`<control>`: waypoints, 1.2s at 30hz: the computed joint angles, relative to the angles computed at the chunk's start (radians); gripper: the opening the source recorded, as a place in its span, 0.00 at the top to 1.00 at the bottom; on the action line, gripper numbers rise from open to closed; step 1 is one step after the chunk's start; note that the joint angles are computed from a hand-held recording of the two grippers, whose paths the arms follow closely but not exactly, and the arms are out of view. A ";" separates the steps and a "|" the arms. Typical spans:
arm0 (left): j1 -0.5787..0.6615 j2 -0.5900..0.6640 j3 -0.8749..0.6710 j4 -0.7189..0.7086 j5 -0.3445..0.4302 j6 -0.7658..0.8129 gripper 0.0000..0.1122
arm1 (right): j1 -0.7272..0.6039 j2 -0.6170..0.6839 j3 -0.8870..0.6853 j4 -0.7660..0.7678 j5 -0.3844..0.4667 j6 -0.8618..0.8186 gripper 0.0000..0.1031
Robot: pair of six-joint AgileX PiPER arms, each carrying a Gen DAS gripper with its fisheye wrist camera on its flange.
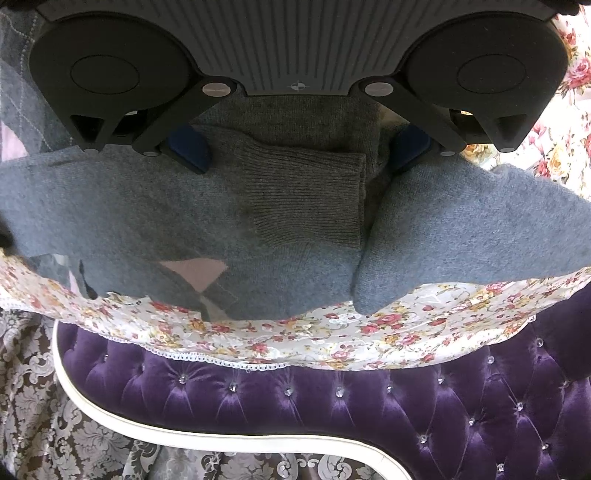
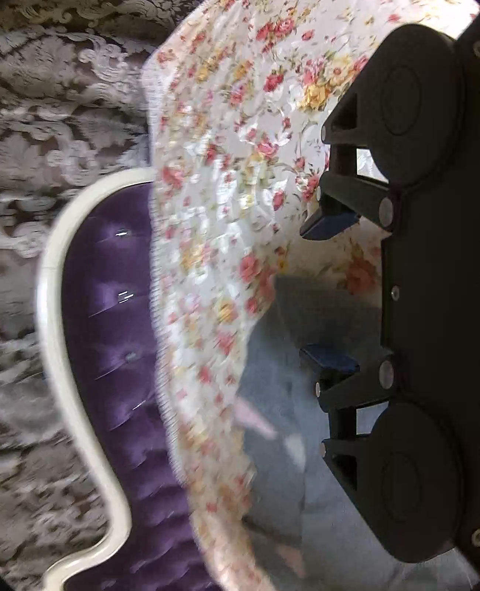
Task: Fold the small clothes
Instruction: 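Withdraw the right tool from the folded sleeve, then move the left tool to the cuff of the other sleeve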
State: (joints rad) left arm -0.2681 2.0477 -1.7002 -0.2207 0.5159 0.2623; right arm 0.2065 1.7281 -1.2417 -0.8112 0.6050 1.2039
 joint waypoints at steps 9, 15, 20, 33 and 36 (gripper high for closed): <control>0.000 -0.002 0.007 -0.005 -0.015 -0.005 0.08 | 0.001 -0.007 0.018 -0.108 0.069 0.074 0.32; 0.039 -0.025 0.045 -0.179 -0.021 0.158 0.09 | 0.095 -0.171 0.126 -0.195 0.056 0.238 0.25; 0.053 -0.089 0.120 -0.244 -0.053 0.221 0.09 | 0.231 -0.287 0.173 -0.225 0.069 0.328 0.09; 0.219 -0.278 0.319 -0.506 -0.041 0.501 0.08 | 0.647 -0.286 0.238 -0.330 0.162 0.710 0.00; 0.263 -0.283 0.317 -0.482 -0.032 0.485 0.08 | 0.683 -0.240 0.216 -0.298 0.139 0.741 0.00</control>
State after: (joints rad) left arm -0.0051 1.7651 -1.3829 -0.7031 0.4835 0.7477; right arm 0.8896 1.4884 -1.0256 -1.1096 0.7436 1.9453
